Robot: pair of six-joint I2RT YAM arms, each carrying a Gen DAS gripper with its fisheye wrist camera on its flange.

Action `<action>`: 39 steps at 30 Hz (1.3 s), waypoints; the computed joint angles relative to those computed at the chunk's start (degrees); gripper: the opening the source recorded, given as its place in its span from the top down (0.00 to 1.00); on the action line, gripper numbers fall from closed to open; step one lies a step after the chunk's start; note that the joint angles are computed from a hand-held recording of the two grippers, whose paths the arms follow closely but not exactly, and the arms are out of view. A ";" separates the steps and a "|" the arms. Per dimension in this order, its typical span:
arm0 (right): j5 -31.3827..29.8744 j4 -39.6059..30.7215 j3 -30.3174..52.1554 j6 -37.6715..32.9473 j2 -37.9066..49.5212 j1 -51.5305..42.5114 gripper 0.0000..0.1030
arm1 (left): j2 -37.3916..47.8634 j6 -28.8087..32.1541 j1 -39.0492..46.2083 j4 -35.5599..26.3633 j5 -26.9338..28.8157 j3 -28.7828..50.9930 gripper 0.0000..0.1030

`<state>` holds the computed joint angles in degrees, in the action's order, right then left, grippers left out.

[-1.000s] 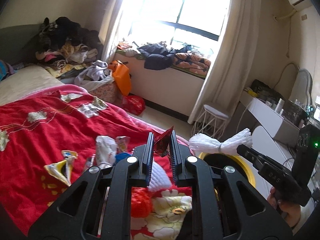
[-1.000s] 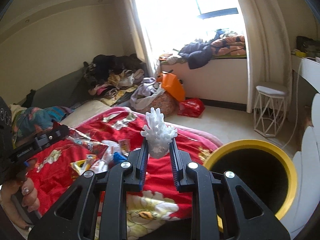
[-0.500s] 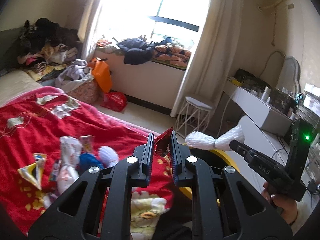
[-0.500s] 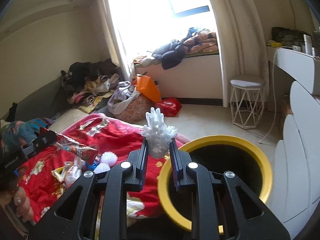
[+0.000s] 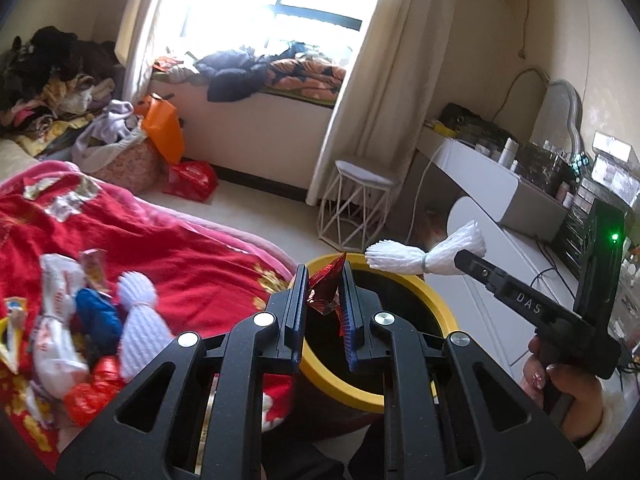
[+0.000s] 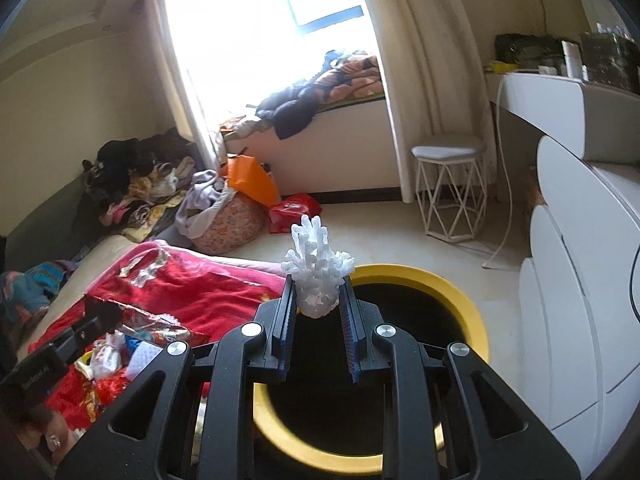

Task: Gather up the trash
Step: 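Carry the foam sleeve and red wrapper to the yellow bin and open both grippers, then move both tools back over the trash pile on the bed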

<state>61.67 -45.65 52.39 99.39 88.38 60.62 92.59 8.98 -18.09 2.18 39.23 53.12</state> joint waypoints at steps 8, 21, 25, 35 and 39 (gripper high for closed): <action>-3.01 2.15 -6.78 2.31 -4.17 -1.85 0.80 | 5.49 -0.02 -4.79 1.13 -3.33 1.78 0.89; -7.93 11.44 -15.49 -0.77 -8.46 -4.93 0.73 | 12.40 -0.45 -9.32 1.95 -6.88 5.30 0.77; -9.20 13.30 -16.99 -0.80 -8.98 -5.89 0.51 | 13.86 -3.49 -8.08 1.90 -6.40 6.17 0.26; -5.83 7.08 -12.02 2.89 -6.06 -3.52 0.36 | 7.02 -3.83 -3.70 3.95 -7.13 1.09 0.10; -4.23 6.00 -8.80 1.28 -4.25 -2.26 0.34 | 4.73 -3.00 -1.47 4.32 -7.50 -0.51 0.10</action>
